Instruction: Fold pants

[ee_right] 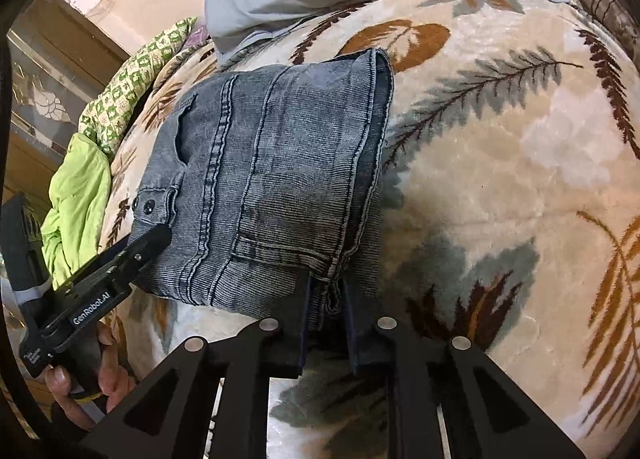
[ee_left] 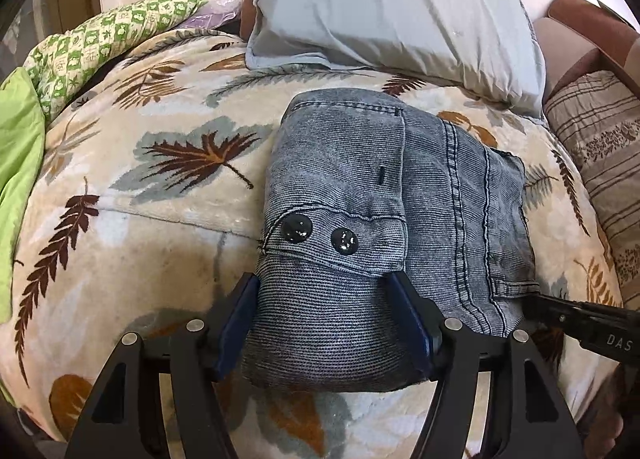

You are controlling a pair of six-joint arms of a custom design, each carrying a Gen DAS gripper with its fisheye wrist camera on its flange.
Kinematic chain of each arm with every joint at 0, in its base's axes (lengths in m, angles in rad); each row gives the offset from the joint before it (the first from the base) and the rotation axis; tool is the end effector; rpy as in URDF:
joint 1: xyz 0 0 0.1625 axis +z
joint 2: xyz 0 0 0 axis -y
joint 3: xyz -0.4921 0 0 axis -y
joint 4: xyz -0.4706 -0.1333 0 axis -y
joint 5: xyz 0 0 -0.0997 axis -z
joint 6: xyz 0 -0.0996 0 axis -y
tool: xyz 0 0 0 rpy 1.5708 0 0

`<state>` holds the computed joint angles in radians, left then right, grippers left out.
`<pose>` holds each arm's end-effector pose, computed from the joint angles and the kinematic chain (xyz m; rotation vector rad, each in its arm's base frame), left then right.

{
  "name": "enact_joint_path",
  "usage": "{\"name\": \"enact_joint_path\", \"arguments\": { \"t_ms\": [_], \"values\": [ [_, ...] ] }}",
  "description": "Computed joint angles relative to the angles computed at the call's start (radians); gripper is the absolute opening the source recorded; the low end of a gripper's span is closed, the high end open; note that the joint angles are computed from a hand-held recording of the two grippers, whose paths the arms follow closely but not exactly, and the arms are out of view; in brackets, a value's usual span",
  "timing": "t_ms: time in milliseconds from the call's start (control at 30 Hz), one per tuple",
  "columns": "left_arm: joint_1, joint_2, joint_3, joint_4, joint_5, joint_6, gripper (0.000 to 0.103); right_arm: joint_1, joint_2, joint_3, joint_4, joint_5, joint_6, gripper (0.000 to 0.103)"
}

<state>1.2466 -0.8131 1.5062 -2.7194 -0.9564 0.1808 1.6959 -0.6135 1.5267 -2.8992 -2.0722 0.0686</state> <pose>-0.0822 -0.8433 0.1901 0.4451 2.4585 -0.6327 0.1866 -0.7994 0.0337 -0.0672 -2.6215 0.6138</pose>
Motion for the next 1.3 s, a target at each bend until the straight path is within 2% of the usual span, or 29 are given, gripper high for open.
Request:
{"name": "enact_joint_path", "arguments": {
  "t_ms": [133, 400, 567, 933, 1100, 1200, 1300],
  "values": [
    [0.000, 0.002, 0.000, -0.005, 0.000, -0.002, 0.067, -0.002, 0.005, -0.009, 0.017, -0.007, 0.010, 0.022],
    [-0.002, 0.002, -0.002, 0.006, -0.001, -0.024, 0.066, -0.002, 0.002, -0.010, 0.020, -0.004, 0.016, 0.021],
    [-0.004, 0.012, -0.003, -0.012, 0.015, -0.008, 0.067, 0.003, 0.016, -0.027, 0.031, -0.033, -0.004, 0.018],
    [-0.007, 0.013, 0.003, -0.021, 0.023, -0.001, 0.067, 0.002, 0.023, -0.021, -0.006, -0.037, -0.043, 0.021],
    [-0.010, 0.003, 0.028, -0.054, 0.023, 0.022, 0.066, 0.006, 0.021, 0.001, -0.059, -0.043, -0.065, 0.019],
    [-0.014, -0.018, 0.049, -0.055, 0.020, 0.026, 0.063, 0.018, 0.008, 0.022, -0.072, -0.052, -0.053, 0.013],
    [-0.017, -0.048, 0.084, -0.064, 0.016, 0.013, 0.059, 0.035, 0.002, 0.050, -0.127, -0.071, -0.075, 0.009]
  ]
}}
